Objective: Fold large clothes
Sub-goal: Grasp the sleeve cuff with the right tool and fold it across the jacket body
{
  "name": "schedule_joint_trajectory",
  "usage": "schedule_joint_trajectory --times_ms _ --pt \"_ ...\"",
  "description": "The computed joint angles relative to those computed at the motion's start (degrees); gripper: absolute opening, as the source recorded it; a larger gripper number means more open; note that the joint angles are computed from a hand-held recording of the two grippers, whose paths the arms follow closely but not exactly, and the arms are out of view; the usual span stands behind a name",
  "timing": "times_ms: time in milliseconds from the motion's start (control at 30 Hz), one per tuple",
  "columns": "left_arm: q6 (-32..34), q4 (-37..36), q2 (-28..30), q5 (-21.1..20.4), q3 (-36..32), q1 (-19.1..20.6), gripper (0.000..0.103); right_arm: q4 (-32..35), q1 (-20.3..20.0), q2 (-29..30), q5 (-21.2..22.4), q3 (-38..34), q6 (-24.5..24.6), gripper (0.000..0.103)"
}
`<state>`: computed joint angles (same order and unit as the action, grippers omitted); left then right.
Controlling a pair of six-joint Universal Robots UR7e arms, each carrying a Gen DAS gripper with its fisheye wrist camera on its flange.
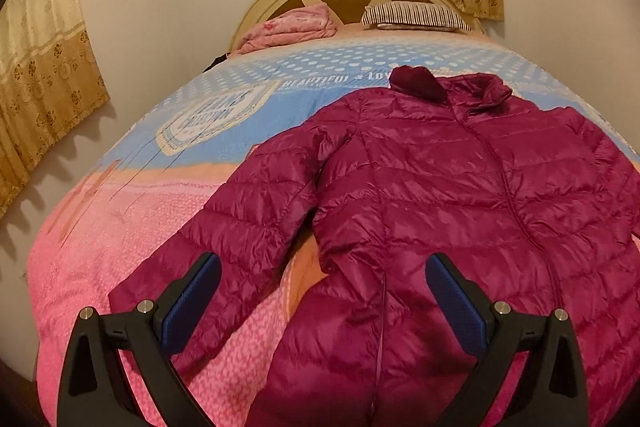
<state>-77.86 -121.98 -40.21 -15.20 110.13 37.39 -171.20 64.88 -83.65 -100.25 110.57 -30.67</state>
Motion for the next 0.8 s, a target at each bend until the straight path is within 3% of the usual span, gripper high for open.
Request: schedule_joint_trajectory --times_ms 200,300,367,467,667,800 --pt "1.8 2.8 1.3 1.4 -2.9 1.5 0.102 5.5 -1.0 0.2 0.5 -2.1 2.3 0.080" --pt "1.2 4.5 1.4 1.6 -3.6 2.0 0.102 7.1 -1.1 1.3 0.5 -3.5 2.2 0.068" --pt "0.9 5.4 1.1 1.4 -3.8 2.3 0.102 8.0 -0.9 2.2 0.4 -4.6 1.5 0.045" --pt "-1.3 8.5 0.0 1.7 -3.6 2.8 0.102 10.0 -0.9 3.2 0.5 -6.6 0.9 0.025" --pt "-12.7 23.1 -3.9 3.0 -4.2 4.0 0.102 5.1 1.7 5.3 -4.1 -10.7 -1.6 0.014" --pt "-24.9 38.2 -6.7 3.5 -6.3 5.9 0.102 0.8 3.8 6.3 -5.5 -13.3 -3.1 0.012"
